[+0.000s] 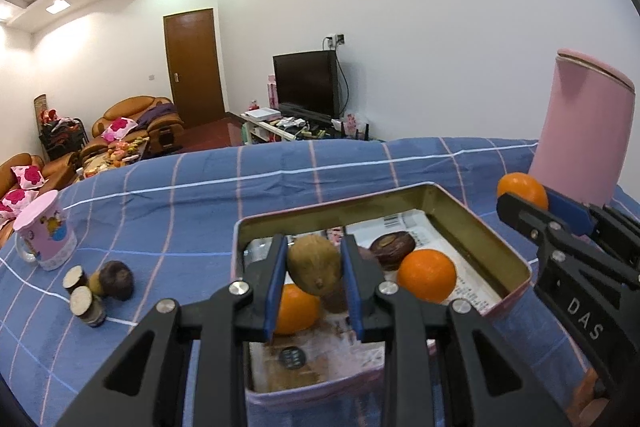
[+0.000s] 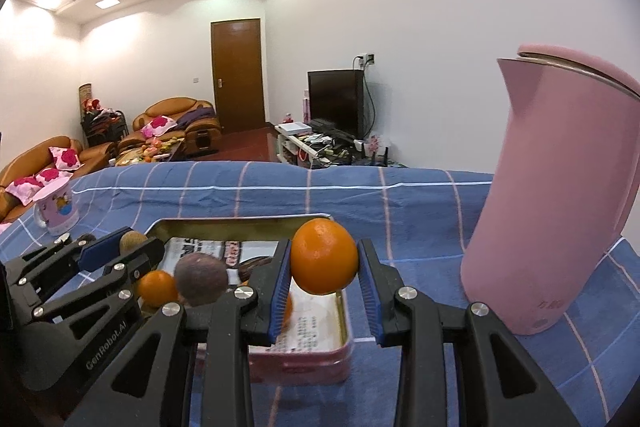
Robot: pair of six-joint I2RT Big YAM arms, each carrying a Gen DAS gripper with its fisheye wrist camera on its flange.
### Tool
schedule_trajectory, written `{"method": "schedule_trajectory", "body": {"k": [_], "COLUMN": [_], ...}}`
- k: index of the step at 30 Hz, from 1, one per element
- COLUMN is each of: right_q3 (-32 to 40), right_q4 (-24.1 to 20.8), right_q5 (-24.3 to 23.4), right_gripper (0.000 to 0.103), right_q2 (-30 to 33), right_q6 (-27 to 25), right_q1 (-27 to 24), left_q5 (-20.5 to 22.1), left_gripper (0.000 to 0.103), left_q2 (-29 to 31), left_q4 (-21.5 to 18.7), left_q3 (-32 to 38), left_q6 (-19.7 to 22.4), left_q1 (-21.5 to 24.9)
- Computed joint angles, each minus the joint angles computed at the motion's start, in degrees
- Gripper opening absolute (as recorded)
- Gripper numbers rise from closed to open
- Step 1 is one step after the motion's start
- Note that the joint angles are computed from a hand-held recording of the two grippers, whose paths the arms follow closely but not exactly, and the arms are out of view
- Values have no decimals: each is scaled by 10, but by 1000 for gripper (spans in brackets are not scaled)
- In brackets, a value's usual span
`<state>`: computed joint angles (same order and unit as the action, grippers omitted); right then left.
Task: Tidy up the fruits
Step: 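Lower the kiwi and orange into the tin and open both tools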
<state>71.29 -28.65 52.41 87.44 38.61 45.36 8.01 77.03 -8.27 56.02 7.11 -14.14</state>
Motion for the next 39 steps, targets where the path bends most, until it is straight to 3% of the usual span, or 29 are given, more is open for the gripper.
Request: {"method": "schedule_trajectory", "body": {"k": [14, 23, 33, 39], "right_q3": [10, 48, 73, 95], "right_q4": [-13, -13, -21, -40], "right_q5": [10, 4, -51, -96], "right_gripper": [35, 35, 35, 35], "right_q2": [9, 42, 61, 78], "right_q6": [7, -15, -26, -38], "right_q1": [-25, -39, -56, -64], "left_q5": [-14, -32, -44, -50], "left_gripper": [29, 29, 29, 29], "left_q2": [35, 65, 97, 96], "left_q4": [-13, -42, -102, -108], "left_q3": [38, 73, 116, 115], "left_q6": [-15, -25, -29, -25], "left_q1": [-17, -12, -14, -18]}}
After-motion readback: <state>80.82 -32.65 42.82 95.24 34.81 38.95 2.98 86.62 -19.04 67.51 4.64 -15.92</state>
